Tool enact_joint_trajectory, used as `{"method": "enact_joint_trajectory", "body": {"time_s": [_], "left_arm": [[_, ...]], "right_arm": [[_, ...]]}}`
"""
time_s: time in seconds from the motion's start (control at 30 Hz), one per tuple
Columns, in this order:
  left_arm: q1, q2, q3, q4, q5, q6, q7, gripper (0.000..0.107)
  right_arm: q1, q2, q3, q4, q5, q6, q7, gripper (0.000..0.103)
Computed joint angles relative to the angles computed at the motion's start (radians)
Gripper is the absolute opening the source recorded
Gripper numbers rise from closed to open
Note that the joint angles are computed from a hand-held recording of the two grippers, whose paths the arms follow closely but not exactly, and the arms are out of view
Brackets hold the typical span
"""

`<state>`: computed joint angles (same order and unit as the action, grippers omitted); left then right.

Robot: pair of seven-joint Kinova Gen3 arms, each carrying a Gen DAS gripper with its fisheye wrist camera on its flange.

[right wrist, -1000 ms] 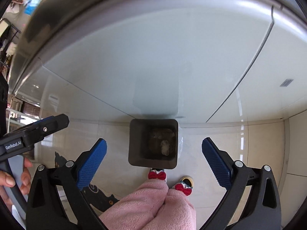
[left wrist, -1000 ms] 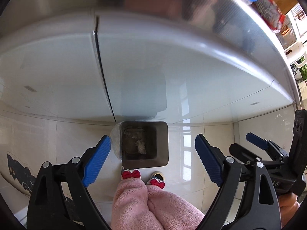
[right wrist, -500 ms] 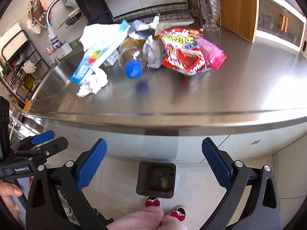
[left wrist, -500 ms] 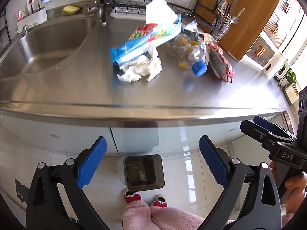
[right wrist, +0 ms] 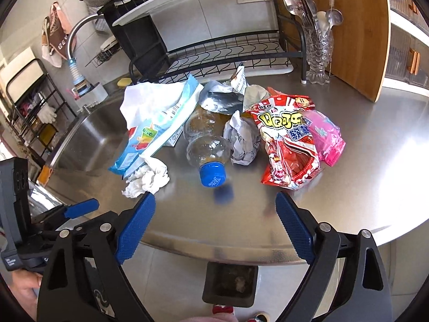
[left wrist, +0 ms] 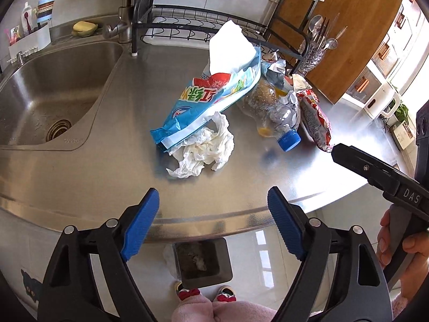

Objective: Collect trash
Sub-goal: 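Raise both tools back to the counter and approach the blue-capped bottle and tissue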

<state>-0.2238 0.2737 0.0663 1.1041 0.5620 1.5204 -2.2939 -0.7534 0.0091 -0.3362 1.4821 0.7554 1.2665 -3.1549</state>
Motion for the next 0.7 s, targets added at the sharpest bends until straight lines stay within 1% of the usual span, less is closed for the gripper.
{"method": "enact_joint_trajectory", "body": {"time_s": [0.1,0.23,0.3,0.47,0.57,0.63,0.67,0.7], "left_arm": [[0.022,0.033,0.006,-0.028,-0.023,-0.002,0.019,0.074],[0.043,0.078,0.021,-0.071,-0.051,0.01,0.041,0.064],[0.046,0.097,0.028,-0.089,-0.054,0.017,0.047,0.063],[0.056,0.131,0.04,-0.115,-0.068,0.021,0.059,0.057],[0.058,0.135,0.045,-0.114,-0.071,0.002,0.054,0.051],[0.057,0.15,0.05,-0.133,-0.066,0.013,0.063,0.042],[0.057,0.156,0.052,-0.142,-0.067,0.016,0.066,0.04],[0.057,0.159,0.054,-0.145,-0.067,0.016,0.065,0.034]], "right_arm": [[0.026,0.012,0.024,0.0,-0.03,-0.045,0.019,0.082],[0.058,0.031,0.055,0.004,-0.079,-0.104,0.057,0.071],[0.069,0.047,0.069,-0.005,-0.102,-0.117,0.085,0.067],[0.084,0.074,0.1,-0.018,-0.135,-0.153,0.13,0.065],[0.094,0.089,0.117,-0.023,-0.164,-0.177,0.162,0.06],[0.101,0.093,0.126,-0.018,-0.182,-0.198,0.174,0.054],[0.103,0.093,0.13,-0.016,-0.188,-0.207,0.179,0.052],[0.106,0.095,0.133,-0.016,-0.196,-0.216,0.19,0.046]]}}
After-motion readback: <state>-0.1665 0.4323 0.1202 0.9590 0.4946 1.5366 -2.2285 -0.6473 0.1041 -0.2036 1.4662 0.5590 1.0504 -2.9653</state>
